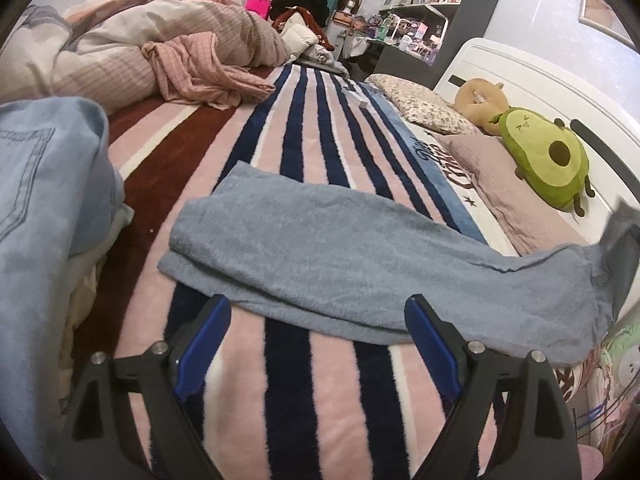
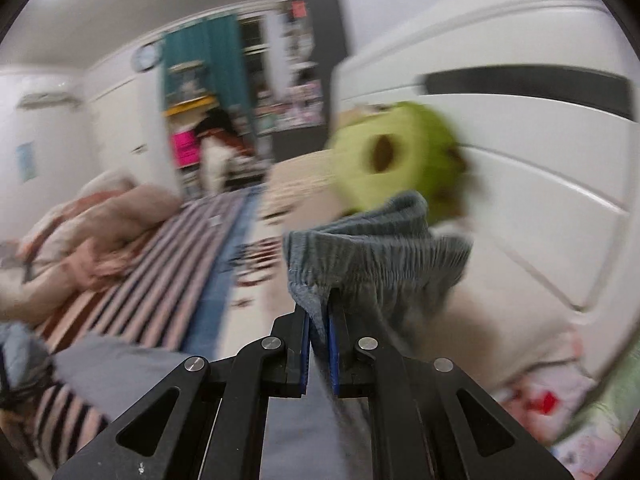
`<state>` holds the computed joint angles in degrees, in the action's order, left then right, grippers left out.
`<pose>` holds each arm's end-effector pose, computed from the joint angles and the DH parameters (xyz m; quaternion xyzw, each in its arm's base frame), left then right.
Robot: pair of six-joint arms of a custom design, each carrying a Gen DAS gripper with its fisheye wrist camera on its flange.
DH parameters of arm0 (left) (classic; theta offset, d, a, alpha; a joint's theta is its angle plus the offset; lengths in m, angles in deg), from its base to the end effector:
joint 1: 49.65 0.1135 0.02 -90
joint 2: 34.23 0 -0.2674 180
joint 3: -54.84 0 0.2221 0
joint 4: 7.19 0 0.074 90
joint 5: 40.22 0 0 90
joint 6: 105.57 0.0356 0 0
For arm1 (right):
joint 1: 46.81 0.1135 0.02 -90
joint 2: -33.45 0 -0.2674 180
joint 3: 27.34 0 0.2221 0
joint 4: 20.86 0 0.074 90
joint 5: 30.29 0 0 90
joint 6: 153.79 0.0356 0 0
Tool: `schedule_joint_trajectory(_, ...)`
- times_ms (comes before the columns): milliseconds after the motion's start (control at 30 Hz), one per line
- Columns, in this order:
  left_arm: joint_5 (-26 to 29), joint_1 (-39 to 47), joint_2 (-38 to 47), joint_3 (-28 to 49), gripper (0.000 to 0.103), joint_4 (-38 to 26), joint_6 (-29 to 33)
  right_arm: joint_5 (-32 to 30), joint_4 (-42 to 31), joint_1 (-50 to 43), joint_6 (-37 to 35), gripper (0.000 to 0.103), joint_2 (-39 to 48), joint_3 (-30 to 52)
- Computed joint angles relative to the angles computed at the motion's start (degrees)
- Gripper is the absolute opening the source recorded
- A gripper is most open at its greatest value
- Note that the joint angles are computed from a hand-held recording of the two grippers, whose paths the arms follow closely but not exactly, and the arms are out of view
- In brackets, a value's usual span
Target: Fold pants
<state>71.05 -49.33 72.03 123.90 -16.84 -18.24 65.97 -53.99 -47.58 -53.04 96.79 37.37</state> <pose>0.3451 -0.0110 0.1577 0.0440 0.9154 -0.1790 0.3578 0.2150 -0.0068 0.3002 0.1140 0.8652 -0.0053 0.4882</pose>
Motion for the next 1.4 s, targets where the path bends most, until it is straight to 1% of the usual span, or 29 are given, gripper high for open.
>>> schedule_joint_trajectory(133,0.8,0.4,-0.7,-0.1,0.086,0.3,0.0,1.0,8.2,13.8,4.3,0.002,14.3,2.6)
schedule_joint_trajectory(167,1.2,0.6,-0.7,0.0,0.086,0.1,0.2,0.5,10.6,16.8,5.1,0.002,19.0,3.8)
schedule_joint_trajectory(267,1.3,0.9,-0.7,0.1,0.086,-0.1,0.3,-2.6,15.1,21.8,6.8,0.002,30.6,7.0)
schedule_joint_trajectory(333,1.7,1.4,-0.5,-0.2,0.086,0.0,0.6,-5.4,16.5,24.8,7.6,0.002,39.1,10.0)
schedule_joint_trajectory(400,2.2,2.0,-0.2,-0.3,0.086,0.0,1.2,-7.1,18.1,26.4,7.5,0.002,44.9,11.2)
schedule_joint_trajectory(533,2.6,2.5,0.6,-0.6,0.086,0.3,2.4,-9.1,17.0,28.3,6.3,0.003,52.5,14.3)
schedule_joint_trajectory(567,2.7,2.6,0.8,-0.6,0.086,0.4,2.4,-8.8,16.2,28.7,6.2,0.003,53.8,15.1)
schedule_joint_trajectory(633,3.1,2.6,1.3,-0.3,0.086,0.7,2.3,-7.7,17.7,29.1,6.6,0.003,53.5,14.7)
schedule_joint_trajectory(700,3.5,2.7,1.7,-0.2,0.086,0.8,2.1,-8.6,19.6,28.5,7.1,0.003,52.0,14.2)
schedule_joint_trajectory(767,3.7,2.5,1.7,-0.1,0.086,0.9,2.0,-10.0,20.1,28.3,6.9,0.003,51.4,15.0)
schedule_joint_trajectory(833,3.5,2.3,1.7,-0.1,0.086,1.2,1.8,-11.4,19.9,29.0,6.1,0.003,52.6,17.8)
schedule_joint_trajectory(900,3.6,2.0,1.5,-0.2,0.086,1.4,1.5,-13.3,21.3,30.3,5.2,0.003,53.4,17.7)
schedule_joint_trajectory(1000,3.7,1.8,0.6,-1.0,0.086,1.6,1.7,-16.0,20.4,31.6,5.2,0.003,57.2,19.8)
schedule_joint_trajectory(1033,3.6,1.7,0.3,-1.2,0.086,1.6,1.9,-16.3,19.0,32.2,5.1,0.003,58.8,20.9)
schedule_joint_trajectory(1100,3.7,1.5,-0.2,-1.6,0.086,1.9,2.1,-16.4,18.6,32.8,4.3,0.004,60.8,21.2)
schedule_joint_trajectory(1200,3.3,1.5,-0.1,-1.2,0.086,1.7,2.1,-16.4,21.0,33.0,5.6,0.006,60.6,19.2)
schedule_joint_trajectory(1267,2.5,1.8,0.3,-0.2,0.086,1.2,1.8,-16.5,20.1,32.8,6.4,0.008,60.1,19.5)
schedule_joint_trajectory(1300,1.7,2.0,0.5,0.3,0.087,1.1,1.0,-16.7,20.0,32.7,6.9,0.013,59.7,19.4)
schedule_joint_trajectory(1333,1.3,2.4,0.8,0.9,0.091,1.0,0.3,-17.1,20.4,32.5,7.2,0.022,59.2,18.8)
schedule_joint_trajectory(1367,0.9,2.7,1.2,1.8,0.093,0.8,-0.5,-17.7,21.2,32.4,7.5,0.028,58.6,18.0)
schedule_joint_trajectory(1400,1.1,3.2,1.6,3.2,0.096,0.6,-1.2,-19.3,22.8,32.1,7.6,0.04,57.7,16.6)
